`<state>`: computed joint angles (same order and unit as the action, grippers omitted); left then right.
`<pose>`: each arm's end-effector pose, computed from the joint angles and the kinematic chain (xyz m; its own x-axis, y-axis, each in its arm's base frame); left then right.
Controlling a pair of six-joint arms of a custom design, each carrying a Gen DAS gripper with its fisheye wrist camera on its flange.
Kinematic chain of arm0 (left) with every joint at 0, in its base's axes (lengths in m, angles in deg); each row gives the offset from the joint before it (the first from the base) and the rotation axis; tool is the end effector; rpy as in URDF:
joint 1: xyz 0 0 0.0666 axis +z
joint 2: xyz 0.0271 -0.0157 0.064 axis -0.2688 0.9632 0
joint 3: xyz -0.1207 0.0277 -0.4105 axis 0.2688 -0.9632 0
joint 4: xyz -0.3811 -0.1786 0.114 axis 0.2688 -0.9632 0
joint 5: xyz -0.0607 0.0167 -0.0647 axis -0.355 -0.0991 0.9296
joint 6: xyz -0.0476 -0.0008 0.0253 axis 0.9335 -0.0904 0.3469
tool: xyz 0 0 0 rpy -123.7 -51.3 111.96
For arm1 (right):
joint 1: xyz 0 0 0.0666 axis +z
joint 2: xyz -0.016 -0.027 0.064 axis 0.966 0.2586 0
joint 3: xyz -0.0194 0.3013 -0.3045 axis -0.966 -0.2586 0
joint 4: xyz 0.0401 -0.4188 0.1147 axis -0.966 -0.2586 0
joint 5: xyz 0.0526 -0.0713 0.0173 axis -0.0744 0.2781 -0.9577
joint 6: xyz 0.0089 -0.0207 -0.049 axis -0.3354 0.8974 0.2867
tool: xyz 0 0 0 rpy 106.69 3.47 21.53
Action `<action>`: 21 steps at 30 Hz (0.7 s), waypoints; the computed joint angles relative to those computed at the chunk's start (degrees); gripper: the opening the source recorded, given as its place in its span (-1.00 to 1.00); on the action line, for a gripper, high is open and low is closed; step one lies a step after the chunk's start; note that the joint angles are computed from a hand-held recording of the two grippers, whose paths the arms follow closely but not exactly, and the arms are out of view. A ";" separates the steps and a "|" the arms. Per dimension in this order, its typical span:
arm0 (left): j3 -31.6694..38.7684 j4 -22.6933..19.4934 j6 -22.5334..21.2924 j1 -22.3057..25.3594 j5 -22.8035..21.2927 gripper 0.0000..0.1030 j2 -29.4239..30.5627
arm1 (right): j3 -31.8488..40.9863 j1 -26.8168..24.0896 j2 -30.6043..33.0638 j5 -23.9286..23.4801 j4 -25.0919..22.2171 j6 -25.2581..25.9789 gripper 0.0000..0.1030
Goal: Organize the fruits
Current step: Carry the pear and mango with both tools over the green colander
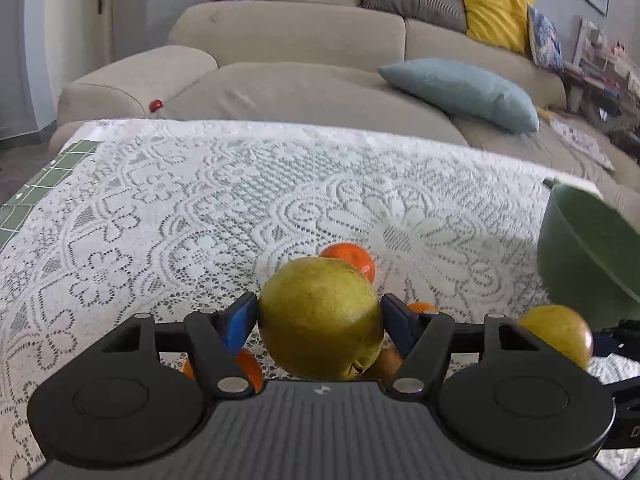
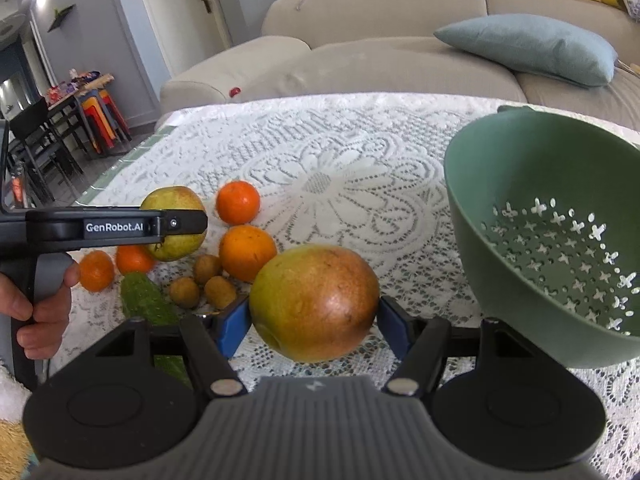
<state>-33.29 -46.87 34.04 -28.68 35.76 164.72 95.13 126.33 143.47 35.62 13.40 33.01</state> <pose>0.4426 -0.1135 0.2442 -0.6097 0.2668 -0.7464 0.4944 0.8640 -0.0951 0.3300 0.3826 0.2355 -0.6787 0.2372 -0.6950 0.0897 0.9661 0.2421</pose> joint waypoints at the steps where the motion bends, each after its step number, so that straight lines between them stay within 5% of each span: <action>1: -0.32 0.17 0.62 0.11 0.10 0.51 -0.58 | -0.16 0.15 -0.13 0.13 0.47 0.43 0.28; 11: -2.88 -1.17 6.19 -0.72 5.14 0.51 -8.76 | -1.95 1.55 -2.64 2.38 5.03 3.36 0.28; 21: -1.79 -4.09 9.58 -6.81 5.59 0.51 -10.99 | -4.21 0.78 -10.01 4.25 0.82 8.05 0.28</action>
